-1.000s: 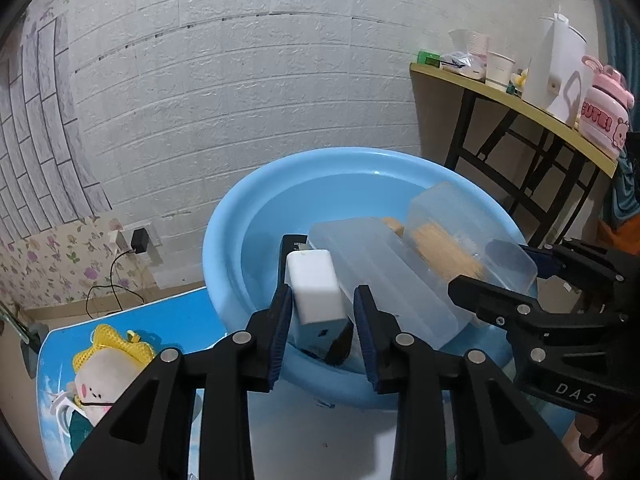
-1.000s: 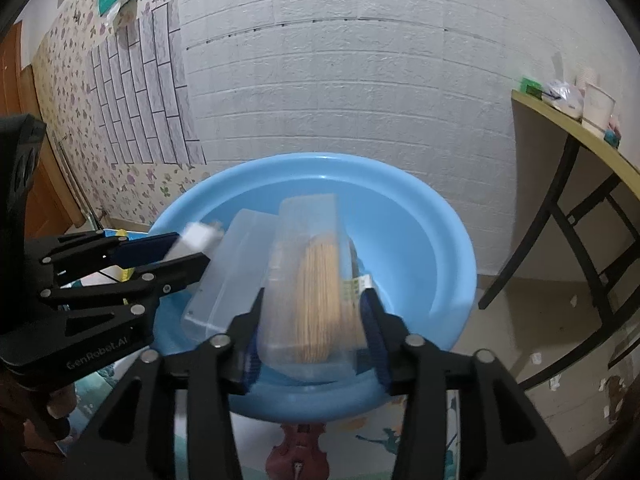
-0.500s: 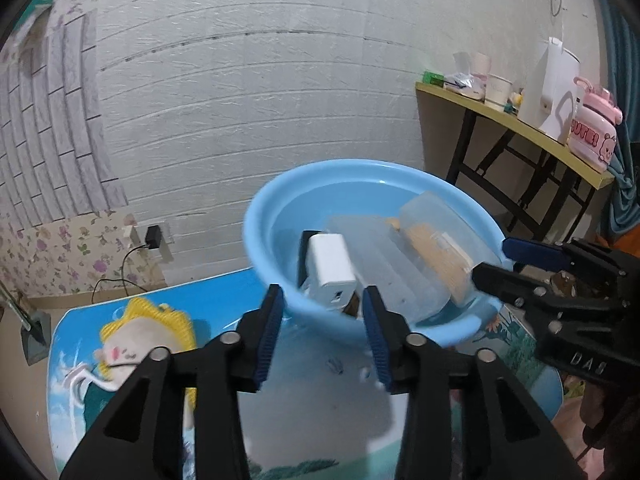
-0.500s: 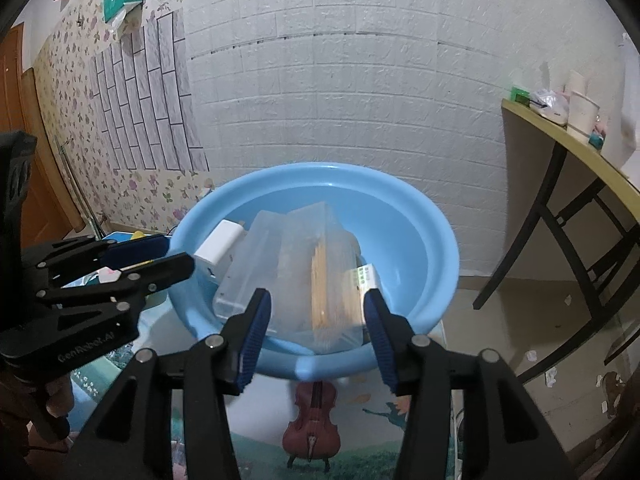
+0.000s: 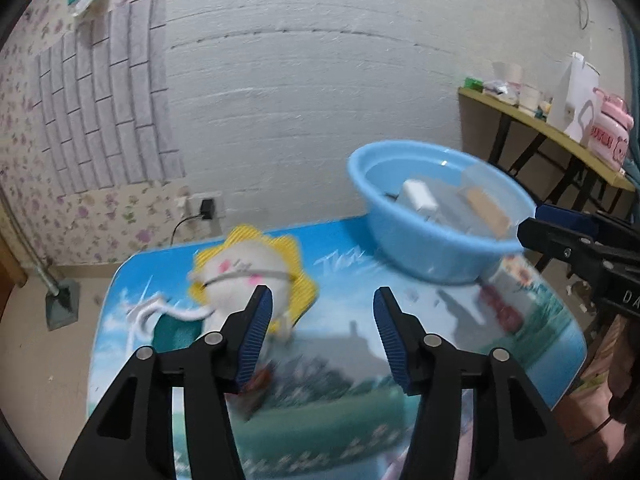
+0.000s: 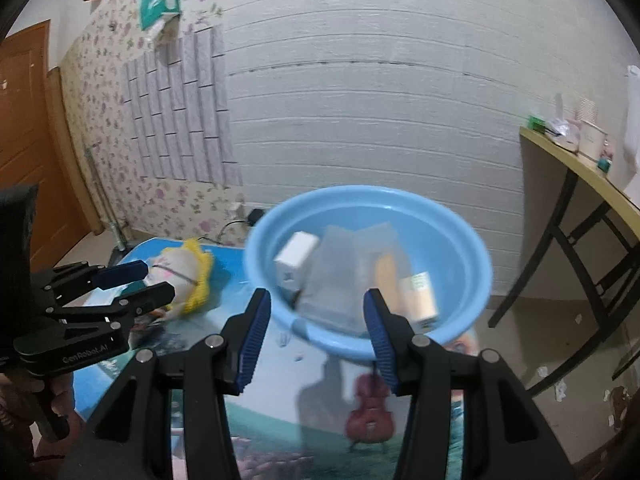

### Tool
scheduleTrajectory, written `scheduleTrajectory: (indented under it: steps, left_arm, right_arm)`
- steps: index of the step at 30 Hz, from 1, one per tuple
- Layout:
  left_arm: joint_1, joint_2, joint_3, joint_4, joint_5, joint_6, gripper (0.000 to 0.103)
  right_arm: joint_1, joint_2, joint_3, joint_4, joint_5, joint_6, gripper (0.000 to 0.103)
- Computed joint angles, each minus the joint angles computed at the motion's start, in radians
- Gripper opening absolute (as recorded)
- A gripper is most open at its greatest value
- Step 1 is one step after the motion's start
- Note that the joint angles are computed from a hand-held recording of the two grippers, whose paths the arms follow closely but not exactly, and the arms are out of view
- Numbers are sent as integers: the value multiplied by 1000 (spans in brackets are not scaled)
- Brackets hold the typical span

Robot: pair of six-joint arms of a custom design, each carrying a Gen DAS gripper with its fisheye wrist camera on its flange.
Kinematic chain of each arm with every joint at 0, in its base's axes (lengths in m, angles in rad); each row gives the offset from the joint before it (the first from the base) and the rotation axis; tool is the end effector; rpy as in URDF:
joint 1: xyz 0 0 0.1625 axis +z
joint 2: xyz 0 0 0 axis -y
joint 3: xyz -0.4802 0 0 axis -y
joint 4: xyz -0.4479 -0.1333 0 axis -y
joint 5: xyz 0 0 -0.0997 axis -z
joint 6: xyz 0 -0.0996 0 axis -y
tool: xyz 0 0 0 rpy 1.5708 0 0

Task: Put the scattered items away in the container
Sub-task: 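Move both grippers back toward the green pouch and snack bag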

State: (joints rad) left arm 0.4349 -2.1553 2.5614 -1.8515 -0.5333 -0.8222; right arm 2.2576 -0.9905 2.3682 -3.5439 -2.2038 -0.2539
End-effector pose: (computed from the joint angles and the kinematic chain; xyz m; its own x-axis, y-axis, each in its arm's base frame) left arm -0.1245 -0.2994 0.3233 -0.7385 0.0384 -0.6731 0.5270 0.6555 -0.5408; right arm 0.3598 -0.3215 0.1139 -0.6752 -0.4073 0.6149 -0.7176 0.5557 -0.4198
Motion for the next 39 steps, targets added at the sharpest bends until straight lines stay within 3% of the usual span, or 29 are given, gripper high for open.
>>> scheduleTrajectory:
  steps: [8,15,24,29,33,39]
  left_arm:
    - [-14,-185,-15,365,-25,-225,53]
    - [32,-252,-16,429,-21,-245,53]
    - [151,-276,-13,331,-9,-111,53]
    - [250,-273,-12,175,-14,57,53]
    - [318,-246,-2,23,-56,211,53]
    - [418,-144,6,-208,-155,414,53]
  right_arm:
    - [11,40,-11,125,70,68,48]
    - [21,84,-37,172,74,94,48]
    - [5,139,-79,240,128,148,48]
    - [1,183,-114,278,202,170,48]
    - [-3,218,-146,298,271,181,48]
    - [8,274,-195,327,311,159,48]
